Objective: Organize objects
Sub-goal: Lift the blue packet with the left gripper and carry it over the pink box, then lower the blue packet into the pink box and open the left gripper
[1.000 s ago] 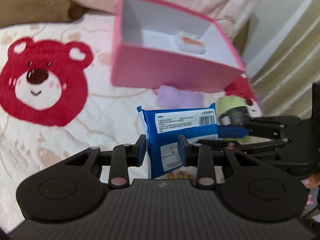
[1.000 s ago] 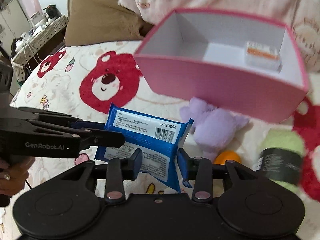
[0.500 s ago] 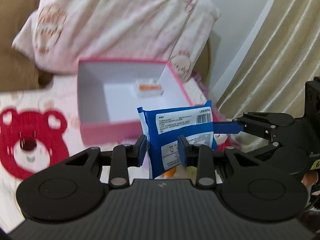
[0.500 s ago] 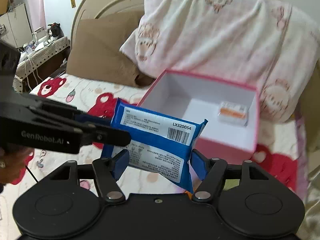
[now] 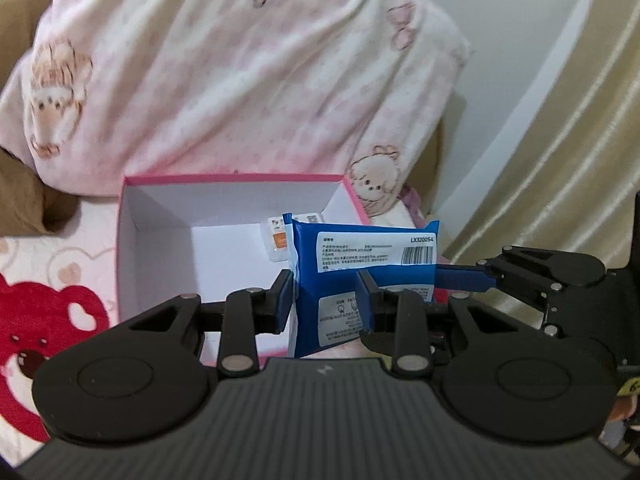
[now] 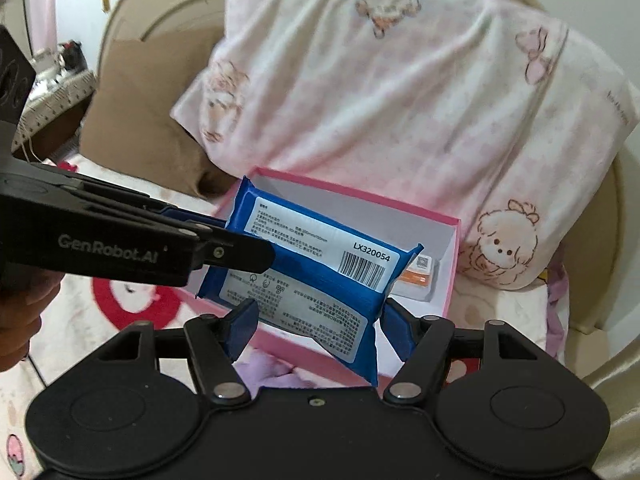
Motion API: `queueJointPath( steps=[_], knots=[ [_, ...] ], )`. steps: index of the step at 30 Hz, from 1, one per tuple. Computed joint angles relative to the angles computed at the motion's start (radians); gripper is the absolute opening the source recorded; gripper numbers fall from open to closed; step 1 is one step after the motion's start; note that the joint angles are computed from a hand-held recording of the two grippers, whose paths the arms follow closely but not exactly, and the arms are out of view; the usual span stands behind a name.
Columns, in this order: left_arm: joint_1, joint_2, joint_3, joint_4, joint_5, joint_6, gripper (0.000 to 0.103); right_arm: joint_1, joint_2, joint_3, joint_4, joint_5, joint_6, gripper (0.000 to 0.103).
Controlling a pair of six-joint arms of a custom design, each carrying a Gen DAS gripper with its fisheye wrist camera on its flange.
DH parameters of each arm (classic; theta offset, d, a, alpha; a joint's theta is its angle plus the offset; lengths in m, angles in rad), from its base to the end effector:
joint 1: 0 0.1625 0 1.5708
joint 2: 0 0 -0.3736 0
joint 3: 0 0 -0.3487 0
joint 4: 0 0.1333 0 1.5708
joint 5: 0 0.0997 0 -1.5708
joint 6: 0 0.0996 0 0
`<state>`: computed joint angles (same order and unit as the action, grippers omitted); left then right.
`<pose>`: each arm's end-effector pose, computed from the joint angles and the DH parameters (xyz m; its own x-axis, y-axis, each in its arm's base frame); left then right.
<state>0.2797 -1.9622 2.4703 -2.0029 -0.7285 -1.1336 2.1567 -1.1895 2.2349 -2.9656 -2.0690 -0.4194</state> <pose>-0.1892 -0.2704 0.2645 -0.9230 0.0282 -0.3838 0.2886 0.7104 -0.6419 0.3134 -0.3172 0.1595 -0.5395 -0.6379 0.5495 -0.8094 0.5727 -0.1298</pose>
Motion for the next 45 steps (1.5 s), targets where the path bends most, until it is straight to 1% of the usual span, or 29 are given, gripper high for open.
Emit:
queueJointPath(
  steps=[2,4,8,12,14,15,17,18,19,21,22,24,26,28,30,31,33,34,36,37,38,39,41,42,45],
  knots=[
    [0.090,0.057,0.020,-0.158,-0.024,0.086,0.031,-0.032,0.045,-0.022,-0.015,-0.008,-0.027,0.073],
    [0.166,0.111,0.029,-0.265,-0.056,0.140,0.031,-0.063,0.086,-0.042,-0.020,-0.009,-0.041,0.073],
    [0.284,0.214,0.028,-0.403,-0.101,0.216,0.031,-0.097,0.157,-0.077,-0.009,-0.027,-0.049,0.073],
    [0.365,0.289,0.019,-0.499,-0.139,0.279,0.031,-0.110,0.230,-0.119,0.007,-0.077,-0.076,0.073],
    [0.408,0.322,0.011,-0.543,-0.164,0.297,0.031,-0.115,0.249,-0.134,0.023,-0.091,-0.068,0.072],
    [0.428,0.338,0.004,-0.559,-0.176,0.304,0.031,-0.118,0.259,-0.145,0.035,-0.101,-0.068,0.069],
    [0.461,0.366,-0.003,-0.592,-0.192,0.311,0.031,-0.118,0.274,-0.169,0.080,-0.132,-0.063,0.058],
    [0.471,0.376,-0.002,-0.601,-0.191,0.322,0.031,-0.117,0.281,-0.186,0.121,-0.153,-0.057,0.049],
    [0.476,0.381,0.005,-0.617,-0.188,0.331,0.031,-0.119,0.281,-0.198,0.161,-0.158,-0.040,0.044],
    [0.503,0.392,0.016,-0.655,-0.211,0.345,0.031,-0.127,0.277,-0.211,0.206,-0.152,-0.012,0.038],
    [0.522,0.401,0.016,-0.679,-0.232,0.341,0.031,-0.127,0.279,-0.210,0.203,-0.163,-0.019,0.034],
    [0.555,0.424,0.016,-0.727,-0.269,0.334,0.031,-0.124,0.293,-0.208,0.170,-0.192,-0.044,0.032],
    [0.552,0.451,0.006,-0.723,-0.258,0.327,0.031,-0.123,0.307,-0.217,0.176,-0.221,-0.038,0.024],
    [0.544,0.475,-0.001,-0.719,-0.246,0.327,0.031,-0.117,0.325,-0.226,0.183,-0.259,-0.030,0.024],
    [0.548,0.495,-0.006,-0.739,-0.262,0.333,0.031,-0.104,0.353,-0.233,0.164,-0.319,-0.033,0.024],
    [0.547,0.504,-0.004,-0.759,-0.256,0.333,0.031,-0.100,0.364,-0.234,0.147,-0.337,-0.036,0.024],
    [0.537,0.523,0.001,-0.789,-0.224,0.346,0.031,-0.103,0.372,-0.241,0.133,-0.341,-0.032,0.024],
    [0.541,0.530,-0.001,-0.799,-0.225,0.349,0.031,-0.105,0.376,-0.242,0.121,-0.345,-0.033,0.024],
    [0.556,0.543,-0.013,-0.805,-0.253,0.343,0.031,-0.104,0.389,-0.241,0.073,-0.366,-0.054,0.029],
    [0.556,0.552,-0.020,-0.796,-0.255,0.341,0.031,-0.102,0.395,-0.236,0.040,-0.378,-0.067,0.038],
    [0.546,0.558,-0.021,-0.785,-0.242,0.338,0.031,-0.103,0.404,-0.231,-0.001,-0.381,-0.088,0.044],
    [0.533,0.567,-0.019,-0.786,-0.221,0.341,0.031,-0.102,0.404,-0.220,-0.052,-0.376,-0.119,0.048],
    [0.507,0.581,-0.015,-0.791,-0.174,0.343,0.031,-0.098,0.397,-0.196,-0.134,-0.367,-0.172,0.048],
    [0.502,0.581,-0.011,-0.802,-0.170,0.355,0.031,-0.099,0.383,-0.182,-0.157,-0.350,-0.181,0.048],
    [0.491,0.572,-0.011,-0.796,-0.168,0.373,0.031,-0.122,0.306,-0.146,-0.114,-0.259,-0.122,0.048]
  ],
)
